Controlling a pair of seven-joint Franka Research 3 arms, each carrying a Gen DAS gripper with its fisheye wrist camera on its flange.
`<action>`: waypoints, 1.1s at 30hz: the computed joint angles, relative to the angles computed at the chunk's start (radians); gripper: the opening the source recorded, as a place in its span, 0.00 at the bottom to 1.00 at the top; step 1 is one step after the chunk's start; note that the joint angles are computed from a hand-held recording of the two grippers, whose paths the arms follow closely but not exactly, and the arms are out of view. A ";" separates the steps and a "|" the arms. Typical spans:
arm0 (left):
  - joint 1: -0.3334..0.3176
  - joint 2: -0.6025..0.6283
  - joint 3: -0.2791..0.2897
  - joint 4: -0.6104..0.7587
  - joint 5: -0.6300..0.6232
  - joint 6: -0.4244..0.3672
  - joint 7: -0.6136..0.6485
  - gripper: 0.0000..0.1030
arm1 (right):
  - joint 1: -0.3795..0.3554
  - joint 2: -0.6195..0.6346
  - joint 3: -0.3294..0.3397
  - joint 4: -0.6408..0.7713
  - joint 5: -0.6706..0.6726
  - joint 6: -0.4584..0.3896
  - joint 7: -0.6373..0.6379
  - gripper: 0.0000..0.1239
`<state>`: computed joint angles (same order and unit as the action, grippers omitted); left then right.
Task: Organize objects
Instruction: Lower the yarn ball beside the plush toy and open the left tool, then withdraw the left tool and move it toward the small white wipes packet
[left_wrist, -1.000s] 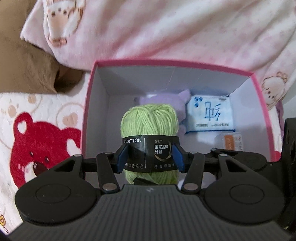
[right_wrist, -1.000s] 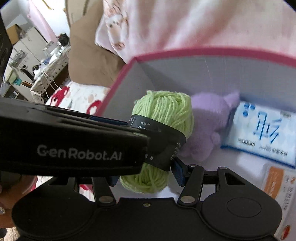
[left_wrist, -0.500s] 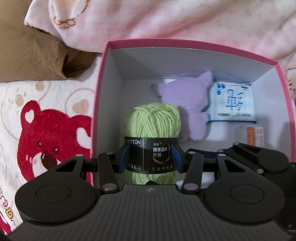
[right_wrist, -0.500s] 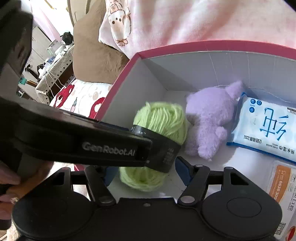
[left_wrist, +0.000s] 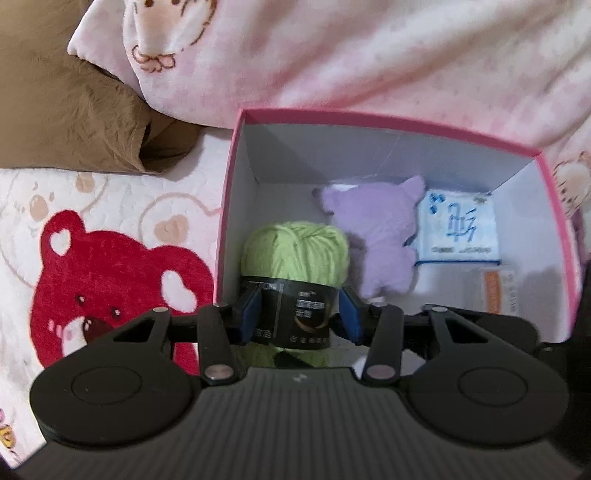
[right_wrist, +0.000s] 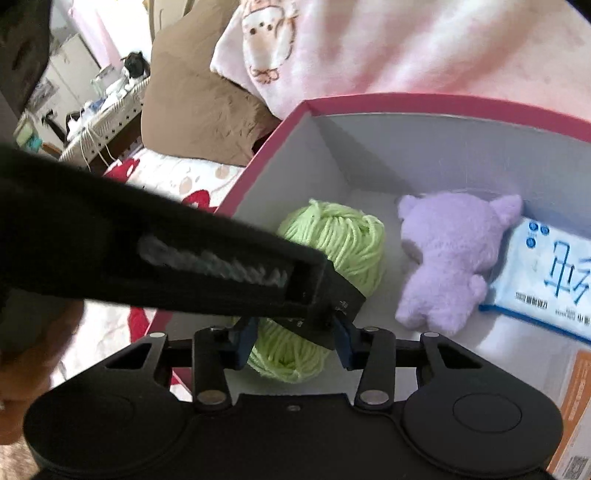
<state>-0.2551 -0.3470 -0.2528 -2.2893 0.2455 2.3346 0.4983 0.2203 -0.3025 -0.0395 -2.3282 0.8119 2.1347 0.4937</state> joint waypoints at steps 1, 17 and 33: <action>-0.001 -0.012 0.002 -0.010 -0.004 0.016 -0.005 0.45 | -0.002 -0.005 0.005 -0.002 -0.012 0.008 0.009 0.42; -0.084 -0.245 -0.039 -0.008 -0.036 -0.149 0.030 0.50 | -0.097 -0.319 -0.098 -0.004 -0.209 -0.192 -0.007 0.52; -0.190 -0.333 -0.095 0.080 -0.119 -0.340 0.034 0.58 | -0.184 -0.503 -0.186 0.073 -0.319 -0.497 -0.169 0.64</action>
